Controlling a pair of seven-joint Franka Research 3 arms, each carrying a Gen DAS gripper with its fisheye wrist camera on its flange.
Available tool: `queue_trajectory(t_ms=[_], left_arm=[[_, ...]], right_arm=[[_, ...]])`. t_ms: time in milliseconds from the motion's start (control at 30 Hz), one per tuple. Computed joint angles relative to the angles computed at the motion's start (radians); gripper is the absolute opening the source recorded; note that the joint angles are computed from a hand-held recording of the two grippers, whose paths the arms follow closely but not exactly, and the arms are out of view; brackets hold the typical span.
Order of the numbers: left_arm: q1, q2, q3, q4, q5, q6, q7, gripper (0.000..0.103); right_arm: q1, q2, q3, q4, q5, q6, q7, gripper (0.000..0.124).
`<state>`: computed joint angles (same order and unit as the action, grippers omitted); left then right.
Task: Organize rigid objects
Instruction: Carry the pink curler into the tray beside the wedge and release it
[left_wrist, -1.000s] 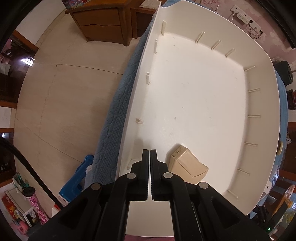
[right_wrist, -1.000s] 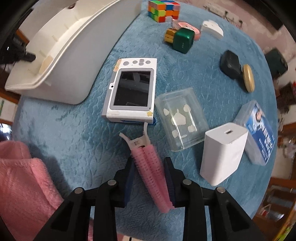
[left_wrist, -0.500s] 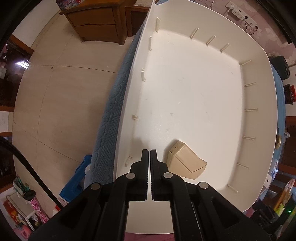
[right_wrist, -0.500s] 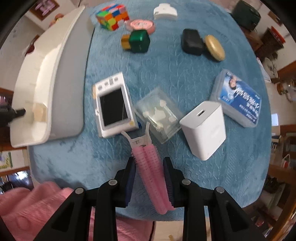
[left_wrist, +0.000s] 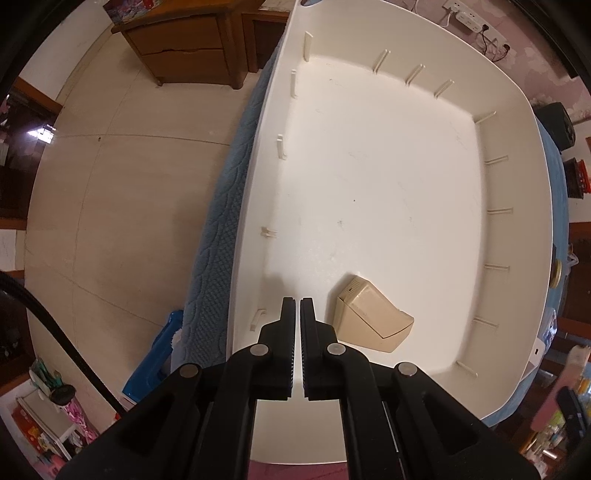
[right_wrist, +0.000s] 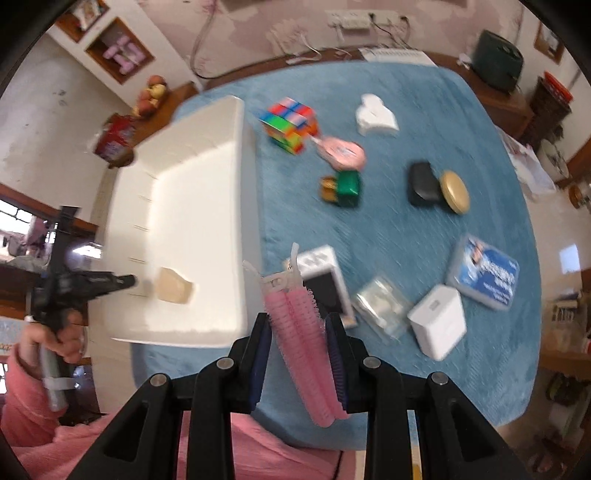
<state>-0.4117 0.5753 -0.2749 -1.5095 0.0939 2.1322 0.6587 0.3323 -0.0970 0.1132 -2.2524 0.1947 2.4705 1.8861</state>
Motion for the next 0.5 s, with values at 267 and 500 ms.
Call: queue_trajectory(t_ms=[267,500], left_arm=[[0.004,0.007,-0.003,0.008,-0.017,-0.001,-0.001,0.005],[0.006,0.007,-0.001,0.015,-0.024,-0.021,-0.011,0.005]], right_arm=[[0.040,0.071,0.016,0.088,0.048,0.036,-0.078,0.030],[0.068,0.131,0.024,0.148,0.088,0.046,-0.137,0.030]])
